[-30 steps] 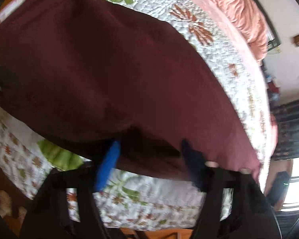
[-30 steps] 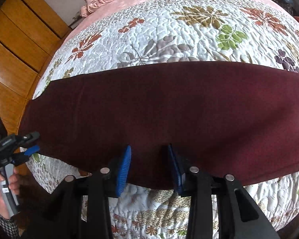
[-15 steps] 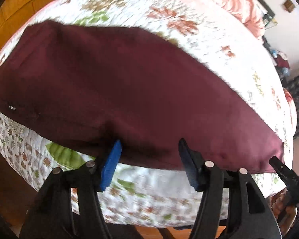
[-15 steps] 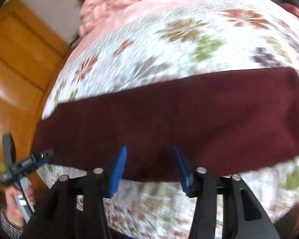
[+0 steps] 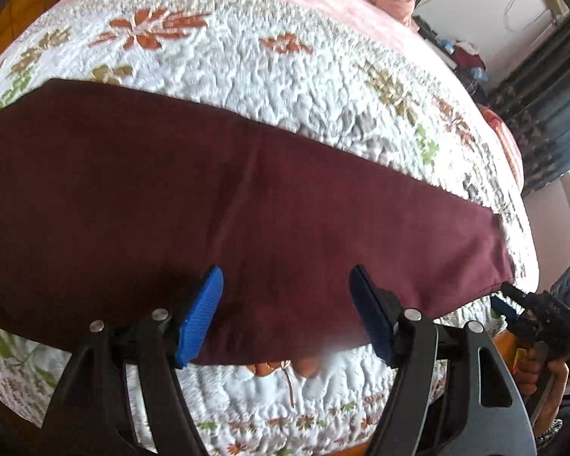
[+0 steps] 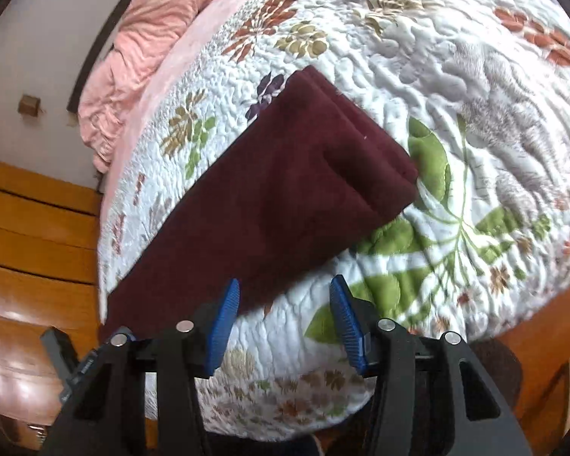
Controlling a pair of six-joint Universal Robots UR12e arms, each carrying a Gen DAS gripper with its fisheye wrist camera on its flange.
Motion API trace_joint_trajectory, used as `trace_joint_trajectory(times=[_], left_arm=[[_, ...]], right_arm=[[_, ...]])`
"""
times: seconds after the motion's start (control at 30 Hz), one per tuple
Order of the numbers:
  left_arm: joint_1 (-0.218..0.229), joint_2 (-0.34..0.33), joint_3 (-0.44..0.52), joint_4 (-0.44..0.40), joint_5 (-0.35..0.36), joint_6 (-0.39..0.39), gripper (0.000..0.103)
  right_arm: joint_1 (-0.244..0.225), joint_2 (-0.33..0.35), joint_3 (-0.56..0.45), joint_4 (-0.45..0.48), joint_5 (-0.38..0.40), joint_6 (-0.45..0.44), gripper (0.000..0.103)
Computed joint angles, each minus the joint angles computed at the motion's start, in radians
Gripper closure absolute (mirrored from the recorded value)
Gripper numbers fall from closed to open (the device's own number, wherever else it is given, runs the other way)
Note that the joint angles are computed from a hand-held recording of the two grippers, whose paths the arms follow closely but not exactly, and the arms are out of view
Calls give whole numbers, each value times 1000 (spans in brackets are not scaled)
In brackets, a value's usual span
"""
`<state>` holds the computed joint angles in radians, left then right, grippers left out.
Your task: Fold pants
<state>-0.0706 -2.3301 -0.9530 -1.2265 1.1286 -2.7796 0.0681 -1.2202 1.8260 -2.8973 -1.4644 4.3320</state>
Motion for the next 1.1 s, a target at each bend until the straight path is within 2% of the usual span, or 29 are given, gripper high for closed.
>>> trace_joint_trajectory(times=[0.1, 0.2, 0.23, 0.27, 0.3, 0.37, 0.4, 0.5, 0.57, 0.67, 0.77, 0.8, 0.83, 0.9, 0.97, 1.03, 1.1], left_arm=[[3, -9, 4, -16, 8, -15, 33], [6, -1, -13, -3, 4, 10, 33], [7, 0, -16, -3, 3, 11, 33], [9, 1, -17, -5, -1, 8, 33], [10, 1, -15, -9, -5, 1, 33], [12, 3, -11, -14, 0, -3, 33], [10, 6, -13, -3, 1, -7, 33], [12, 32, -50, 109, -7, -2, 31], [17, 44, -68, 169, -12, -4, 25], [18, 36, -64, 160, 13, -6, 24], [14, 10, -46, 84, 56, -9, 24], [15, 12, -59, 104, 52, -5, 24], [17, 20, -86, 149, 43, 15, 23], [15, 25, -95, 159, 49, 42, 22], [23, 20, -72, 122, 21, 17, 22], [34, 13, -43, 76, -21, -25, 22], [46, 16, -39, 76, -45, -59, 22]], right_arm=[[-6, 23, 7, -78, -31, 21, 52], [-9, 44, 3, -130, -82, 26, 53], [-11, 51, -1, -142, -88, 30, 55], [-12, 59, -7, -149, -99, 34, 61], [-12, 62, -13, -147, -106, 27, 79], [-17, 67, -16, -179, -98, 33, 86], [-17, 65, -13, -206, -99, 30, 88], [-14, 42, 1, -298, -119, 10, 90], [-6, 22, 11, -336, -158, -3, 90], [-3, -2, 28, -274, -211, 9, 90], [-25, 1, 39, -136, -152, 60, 90], [-28, 9, 39, -95, -140, 62, 90], [-28, 14, 41, -96, -133, 67, 90], [-28, 14, 44, -113, -138, 68, 89], [-22, 9, 26, -94, -161, 51, 89], [-6, 1, -13, -39, -211, -16, 89], [11, 0, -55, -4, -251, -69, 89]])
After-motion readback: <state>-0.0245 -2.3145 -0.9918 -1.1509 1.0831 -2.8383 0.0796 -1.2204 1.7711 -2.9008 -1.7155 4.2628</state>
